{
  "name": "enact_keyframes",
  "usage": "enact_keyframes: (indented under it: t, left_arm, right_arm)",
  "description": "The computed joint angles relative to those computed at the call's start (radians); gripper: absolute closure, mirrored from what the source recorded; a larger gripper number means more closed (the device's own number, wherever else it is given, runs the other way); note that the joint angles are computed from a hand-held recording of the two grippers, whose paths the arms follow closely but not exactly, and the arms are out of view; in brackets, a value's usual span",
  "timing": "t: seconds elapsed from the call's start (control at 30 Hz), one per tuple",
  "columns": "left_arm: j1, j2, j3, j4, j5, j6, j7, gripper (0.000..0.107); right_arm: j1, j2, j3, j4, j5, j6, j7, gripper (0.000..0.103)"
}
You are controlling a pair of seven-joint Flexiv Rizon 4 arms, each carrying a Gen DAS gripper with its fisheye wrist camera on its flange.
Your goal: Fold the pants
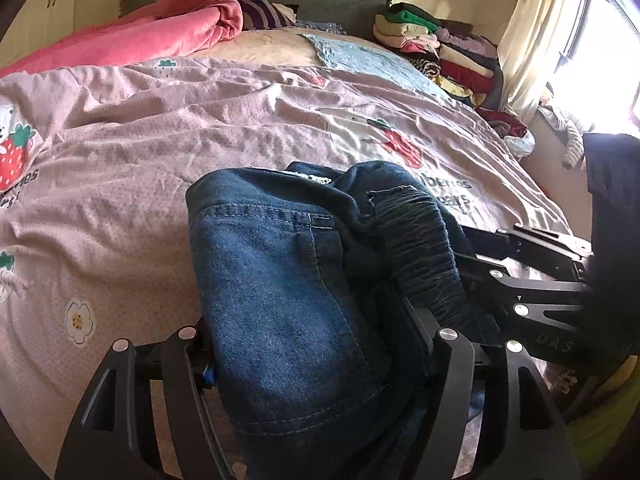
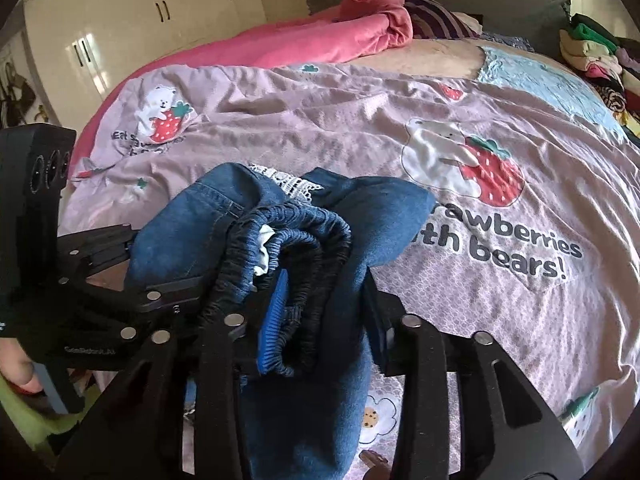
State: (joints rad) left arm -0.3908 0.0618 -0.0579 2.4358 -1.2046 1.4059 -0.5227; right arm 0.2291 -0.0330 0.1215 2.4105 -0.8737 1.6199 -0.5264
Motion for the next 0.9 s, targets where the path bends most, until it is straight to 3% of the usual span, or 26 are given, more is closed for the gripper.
enact_keyframes:
  t: [0.2,0.33,0.63,0.9]
  left_arm:
    - [0.012,-0.02,-0.001,-0.001,0.023,-0.007,-0.017,0.031]
    - [0.017,-0.023,-0.004,0.001,0.035,-0.01,-0.024,0.03]
    - [0.016,-0.019,-0.005,0.004,0.021,-0.009,-0.019,0.03]
    - [0.003,0.007,0.002,0.021,0.009,0.012,-0.015,0.019]
  right_arm:
    - [0.016,-0.002,0.025,-0.008,0.117,-0.082,-0.06,0.055]
    - [0.026,-0.007,0.032,-0.011,0.177,-0.107,-0.091,0.054]
    - [0.018,0.009,0.023,0.0,0.13,-0.103,-0.038,0.045]
    - [-0.035,0.036,0.016,0.023,-0.01,-0.068,0.089,0.033]
